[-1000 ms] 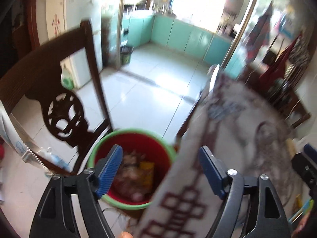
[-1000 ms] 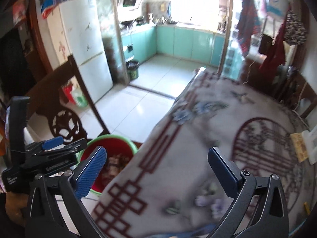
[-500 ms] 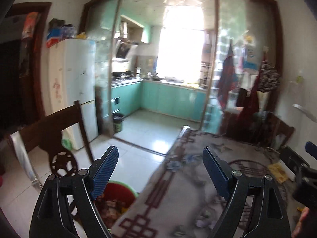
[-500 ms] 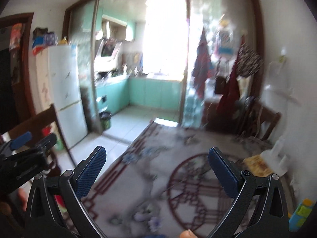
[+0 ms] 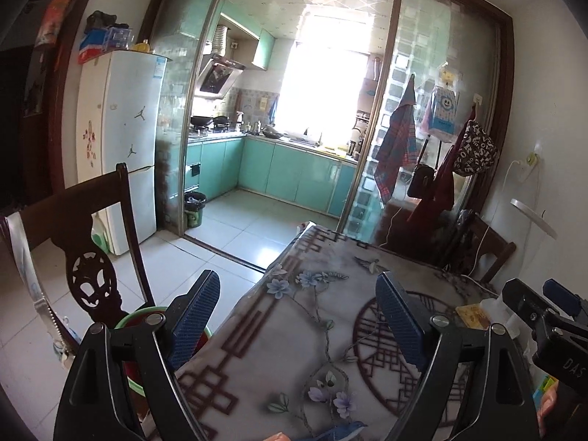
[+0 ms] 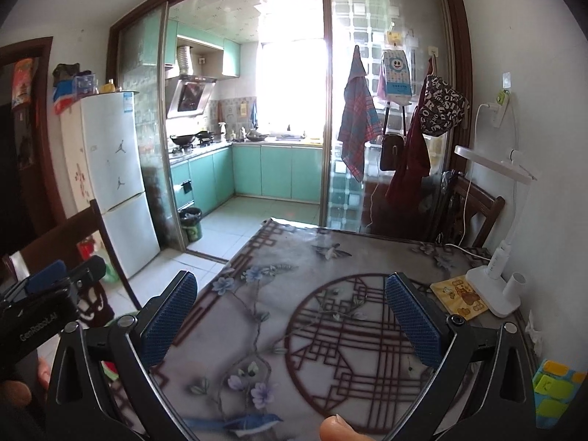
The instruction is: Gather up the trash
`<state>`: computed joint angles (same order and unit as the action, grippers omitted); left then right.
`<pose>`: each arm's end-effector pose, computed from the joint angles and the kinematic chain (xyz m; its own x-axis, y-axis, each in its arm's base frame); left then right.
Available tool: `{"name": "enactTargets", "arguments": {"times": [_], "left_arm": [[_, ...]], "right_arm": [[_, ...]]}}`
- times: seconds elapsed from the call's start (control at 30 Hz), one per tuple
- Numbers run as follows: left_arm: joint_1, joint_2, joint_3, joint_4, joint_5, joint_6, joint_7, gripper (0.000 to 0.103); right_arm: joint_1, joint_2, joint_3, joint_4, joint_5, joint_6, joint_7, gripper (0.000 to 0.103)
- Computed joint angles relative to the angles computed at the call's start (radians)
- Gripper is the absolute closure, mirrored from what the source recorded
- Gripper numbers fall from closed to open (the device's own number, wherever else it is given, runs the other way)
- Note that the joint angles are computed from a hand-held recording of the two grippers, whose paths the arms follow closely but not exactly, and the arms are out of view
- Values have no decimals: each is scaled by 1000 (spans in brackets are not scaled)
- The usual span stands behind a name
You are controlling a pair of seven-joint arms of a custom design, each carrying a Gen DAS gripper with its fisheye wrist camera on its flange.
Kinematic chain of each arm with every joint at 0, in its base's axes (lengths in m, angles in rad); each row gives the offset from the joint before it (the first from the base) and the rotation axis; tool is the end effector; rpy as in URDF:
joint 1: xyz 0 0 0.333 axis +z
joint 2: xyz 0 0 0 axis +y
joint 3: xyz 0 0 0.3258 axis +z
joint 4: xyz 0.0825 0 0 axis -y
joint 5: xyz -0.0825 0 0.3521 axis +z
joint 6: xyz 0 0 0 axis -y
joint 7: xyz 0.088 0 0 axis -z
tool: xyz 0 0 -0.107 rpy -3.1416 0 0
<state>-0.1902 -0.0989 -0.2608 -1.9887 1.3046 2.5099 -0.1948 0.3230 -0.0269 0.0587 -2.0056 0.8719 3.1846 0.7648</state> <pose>0.4828 -0.2488 0.5898 0.2956 -0.9395 0.1730 -0.3284 -0.2699 -0.9051 0.5347 0.1388 0.6108 0.3207 -0.9460 -0.0470 -0.3657 -0.0779 -0.9275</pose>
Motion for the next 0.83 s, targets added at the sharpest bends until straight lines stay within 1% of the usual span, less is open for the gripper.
{"name": "enactTargets", "arguments": {"times": [0.1, 0.2, 0.43, 0.63, 0.73, 0.83], "left_arm": [[-7, 6, -6, 9, 1, -24, 17, 16], [-16, 12, -9, 22, -7, -46, 29, 16], [-27, 18, -9, 40, -24, -74, 49, 16], [-27, 17, -5, 42, -31, -82, 57, 16], [-26, 21, -1, 43, -38, -70, 70, 16], [-30, 38, -3, 55, -26, -69, 100, 16]], "right_arm": [[-2, -10, -6, -7, 5, -12, -3, 0], [2, -16, -15, -8, 44, -23, -38, 0], [-2, -20, -21, -4, 64, -40, -42, 0], [-3, -20, -22, -1, 86, -49, -63, 0], [-6, -19, -22, 2, 98, -59, -75, 0], [-15, -12, -21, 2, 78, -70, -55, 0]]}}
